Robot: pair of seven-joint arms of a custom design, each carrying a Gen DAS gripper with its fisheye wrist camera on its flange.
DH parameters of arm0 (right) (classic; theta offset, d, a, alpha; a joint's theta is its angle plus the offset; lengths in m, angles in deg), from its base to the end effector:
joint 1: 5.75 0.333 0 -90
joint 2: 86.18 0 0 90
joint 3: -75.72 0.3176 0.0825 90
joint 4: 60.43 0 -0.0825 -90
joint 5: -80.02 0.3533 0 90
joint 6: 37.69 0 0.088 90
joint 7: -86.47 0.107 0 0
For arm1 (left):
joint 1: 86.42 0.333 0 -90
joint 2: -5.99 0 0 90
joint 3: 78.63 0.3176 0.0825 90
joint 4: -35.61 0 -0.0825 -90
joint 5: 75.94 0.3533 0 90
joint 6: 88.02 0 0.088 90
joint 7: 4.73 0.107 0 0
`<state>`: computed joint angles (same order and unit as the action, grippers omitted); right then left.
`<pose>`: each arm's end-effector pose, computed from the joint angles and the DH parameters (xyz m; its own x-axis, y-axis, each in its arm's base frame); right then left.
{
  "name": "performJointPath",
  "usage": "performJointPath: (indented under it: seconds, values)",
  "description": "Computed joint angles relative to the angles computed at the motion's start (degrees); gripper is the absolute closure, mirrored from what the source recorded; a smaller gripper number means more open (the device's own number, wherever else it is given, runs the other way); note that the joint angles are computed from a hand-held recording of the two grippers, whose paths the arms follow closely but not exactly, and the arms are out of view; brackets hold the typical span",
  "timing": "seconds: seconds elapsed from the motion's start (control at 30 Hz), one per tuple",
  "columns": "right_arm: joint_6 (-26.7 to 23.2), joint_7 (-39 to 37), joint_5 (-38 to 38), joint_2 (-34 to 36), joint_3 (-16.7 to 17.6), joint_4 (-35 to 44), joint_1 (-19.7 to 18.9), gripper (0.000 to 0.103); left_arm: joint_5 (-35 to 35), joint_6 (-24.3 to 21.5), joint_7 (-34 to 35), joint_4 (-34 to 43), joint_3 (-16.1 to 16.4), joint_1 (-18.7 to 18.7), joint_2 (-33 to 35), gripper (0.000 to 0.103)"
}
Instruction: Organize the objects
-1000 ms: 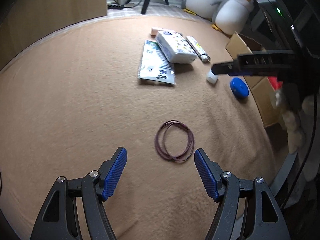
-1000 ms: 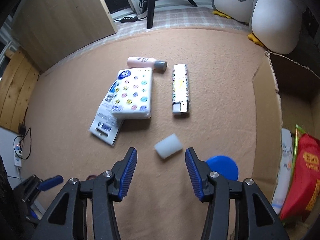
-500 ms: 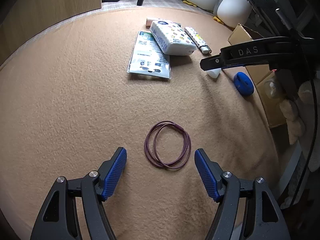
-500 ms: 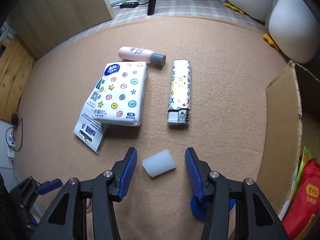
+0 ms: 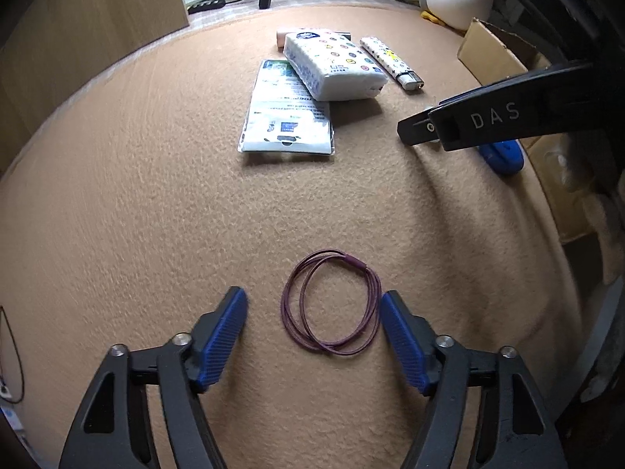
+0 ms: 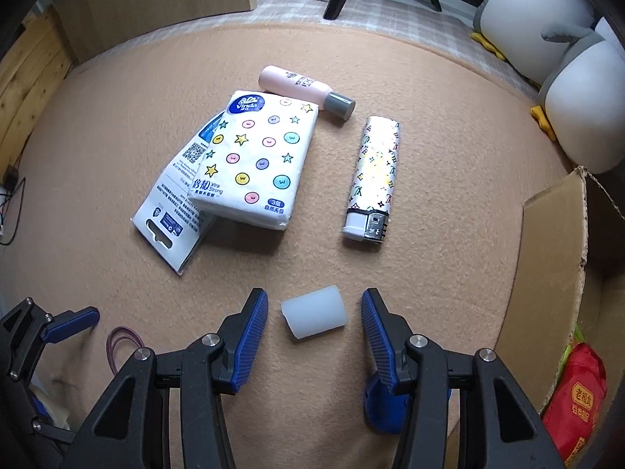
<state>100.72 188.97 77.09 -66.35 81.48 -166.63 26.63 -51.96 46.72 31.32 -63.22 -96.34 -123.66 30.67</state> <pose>0.4976 0.3837 0.3780 0.4585 -0.8878 -0.0396 -0.8720 -0.4408 -0.2128 0.4001 -0.5183 0.3848 -0.2412 -0.9701 0.0268 -0.9287 0.2227 -0.2966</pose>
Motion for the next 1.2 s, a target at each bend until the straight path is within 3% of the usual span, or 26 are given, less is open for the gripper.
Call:
performJointPath:
  seconds: [0.13, 0.3, 0.37, 0.73, 1.07, 1.2]
  values:
    - [-0.71, -0.36, -0.4, 0.07, -0.08, 0.42, 0.05, 0.06, -0.15, 0.53, -0.31, -0.88, 0.04, 0.38, -0.78, 0.054]
    - [-1.23, -0.67, -0.41, 0.2, -0.09, 1.04, -0.09, 0.069, -1.69, 2.73, 0.46, -2.3, -0.54, 1.51, -1.53, 0.092]
    - [-1.42, -0.98, -0.27, 0.2, -0.04, 1.23, -0.18, 0.074, -2.81, 4.32, 0.34, -3.26, -0.74, 2.12, -1.91, 0.098]
    - [-0.77, -2.27, 2.11, -0.17, 0.1, 1.45, -1.4, 0.079, -5.05, 10.06, -1.97, -8.25, -0.8, 3.72, -5.19, 0.099]
    - [0.57, -3.8, 5.76, -2.03, 0.52, 0.67, -2.94, 0.08, -4.43, 12.23, -2.7, -9.84, -0.68, 4.81, -7.57, 0.099]
    - [5.05, -2.44, 7.43, -8.25, 1.33, -7.81, -2.85, 0.08, -3.92, 12.34, -2.49, -9.51, -0.76, 5.02, -8.72, 0.099]
